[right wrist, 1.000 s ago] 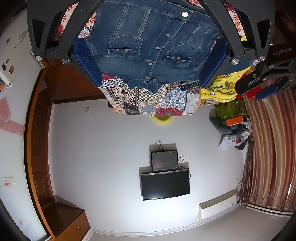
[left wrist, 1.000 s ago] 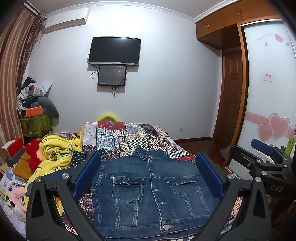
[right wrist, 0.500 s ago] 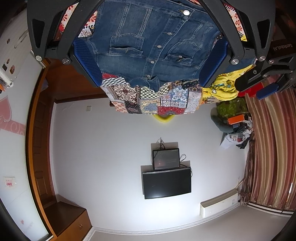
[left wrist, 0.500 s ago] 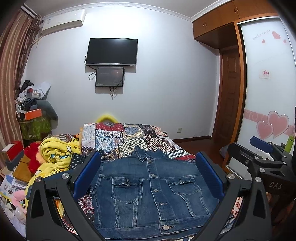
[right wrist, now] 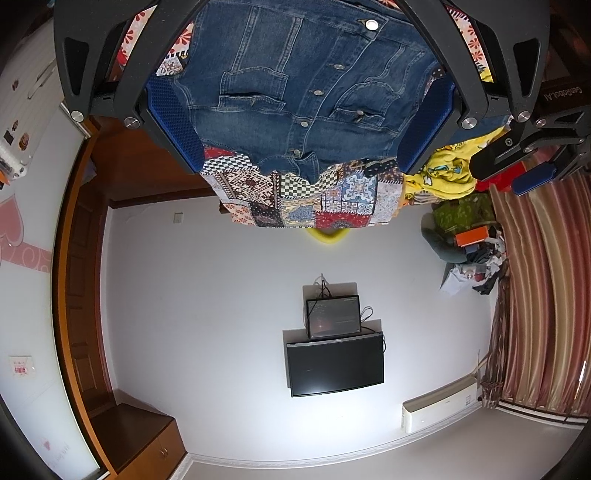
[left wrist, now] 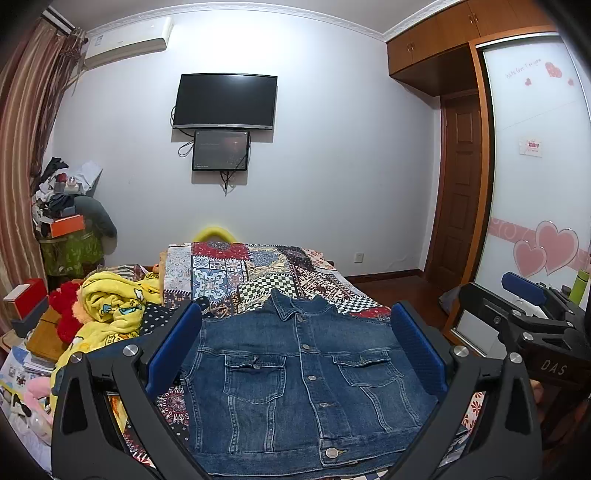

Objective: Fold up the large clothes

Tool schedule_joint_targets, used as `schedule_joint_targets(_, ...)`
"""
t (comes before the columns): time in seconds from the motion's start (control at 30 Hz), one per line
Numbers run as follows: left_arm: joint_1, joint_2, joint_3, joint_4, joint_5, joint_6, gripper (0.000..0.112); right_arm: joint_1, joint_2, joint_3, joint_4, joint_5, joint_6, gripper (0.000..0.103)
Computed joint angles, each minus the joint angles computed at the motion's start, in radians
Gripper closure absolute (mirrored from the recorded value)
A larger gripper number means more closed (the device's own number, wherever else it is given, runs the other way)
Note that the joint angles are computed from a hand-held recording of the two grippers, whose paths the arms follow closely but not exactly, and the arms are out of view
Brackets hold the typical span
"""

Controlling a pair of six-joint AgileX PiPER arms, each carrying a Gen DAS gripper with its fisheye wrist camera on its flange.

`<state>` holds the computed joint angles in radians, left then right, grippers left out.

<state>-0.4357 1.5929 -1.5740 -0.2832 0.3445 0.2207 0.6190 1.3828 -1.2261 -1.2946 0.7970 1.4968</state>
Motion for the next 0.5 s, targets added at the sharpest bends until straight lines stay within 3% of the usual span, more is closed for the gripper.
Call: schedule_joint_targets(0.5, -0.001, 0.001, -0.003, 0.004, 0.001, -0.004, 0.009, 0.002, 0.002, -0.005, 0.003, 0.004, -0.004, 0.0)
